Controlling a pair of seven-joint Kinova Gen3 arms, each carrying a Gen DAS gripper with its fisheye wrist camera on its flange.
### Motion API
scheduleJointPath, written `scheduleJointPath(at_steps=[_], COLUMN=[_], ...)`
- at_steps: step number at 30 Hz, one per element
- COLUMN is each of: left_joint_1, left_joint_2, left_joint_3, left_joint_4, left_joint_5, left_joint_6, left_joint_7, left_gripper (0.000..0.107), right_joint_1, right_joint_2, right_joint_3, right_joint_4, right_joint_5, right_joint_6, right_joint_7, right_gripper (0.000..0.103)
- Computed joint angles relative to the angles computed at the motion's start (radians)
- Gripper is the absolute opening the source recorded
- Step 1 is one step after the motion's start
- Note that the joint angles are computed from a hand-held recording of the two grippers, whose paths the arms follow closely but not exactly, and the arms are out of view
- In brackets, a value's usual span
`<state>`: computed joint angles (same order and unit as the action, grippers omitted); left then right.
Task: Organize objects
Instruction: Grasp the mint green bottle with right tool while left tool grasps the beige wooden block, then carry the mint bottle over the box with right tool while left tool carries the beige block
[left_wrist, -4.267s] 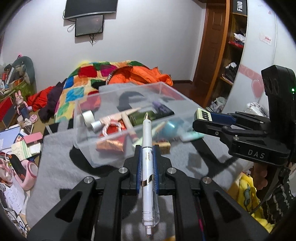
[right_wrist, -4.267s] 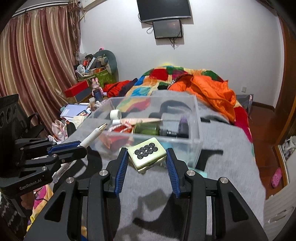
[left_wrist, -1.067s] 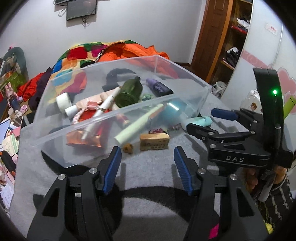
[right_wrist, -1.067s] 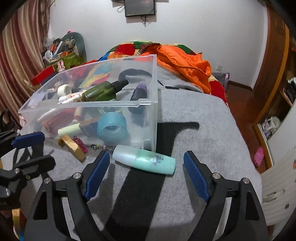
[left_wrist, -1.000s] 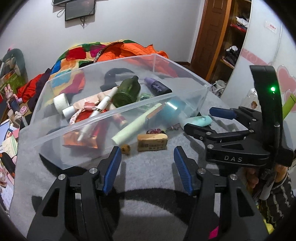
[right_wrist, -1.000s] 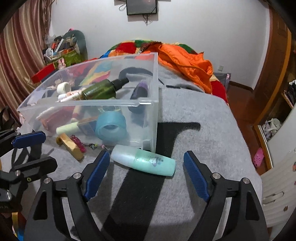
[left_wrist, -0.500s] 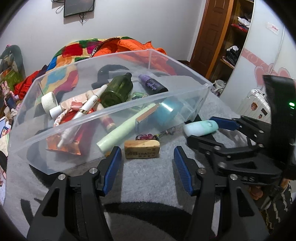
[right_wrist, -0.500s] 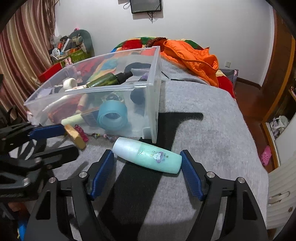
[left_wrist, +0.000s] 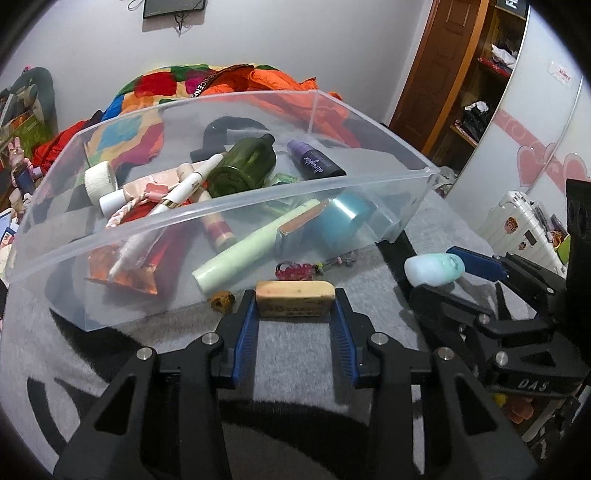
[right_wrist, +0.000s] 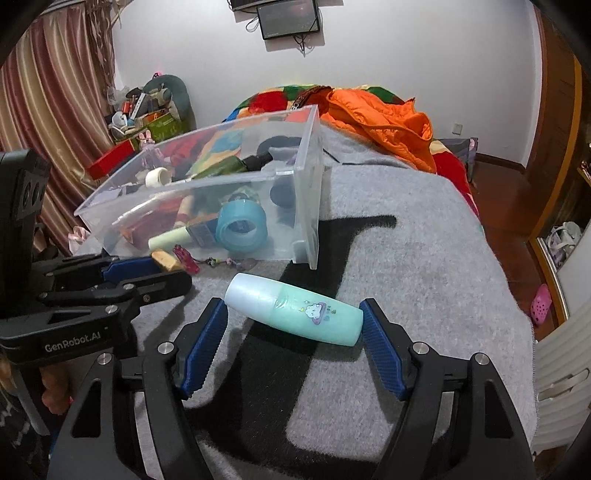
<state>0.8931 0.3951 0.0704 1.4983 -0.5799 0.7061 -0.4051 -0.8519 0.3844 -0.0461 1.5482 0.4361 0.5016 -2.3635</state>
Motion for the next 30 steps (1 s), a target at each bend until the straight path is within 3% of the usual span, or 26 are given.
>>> scheduleJointPath(at_steps=[12, 30], left_joint_1=[0.040, -0.010], left_joint_2=[-0.081, -0.169], left_joint_3=[0.003, 0.082], left_joint_4=[0.065, 0.084], left_joint_5=[-0.125, -0.332], left_joint_6=[-0.006, 0.117], left_joint_7=[0.130, 0.289], left_gripper=[0.039, 0.040], right_joint_1=[-0.053, -0.077], right_joint_2=[-0.048, -0.019], right_joint_3=[0.020, 0.020], right_joint_4=[-0.002, -0.136], right_joint_5=[0.108, 0.194], right_joint_6=[-0.020, -0.025], right_joint_7=[-0.084, -0.059], right_gripper=[0.070, 0.070])
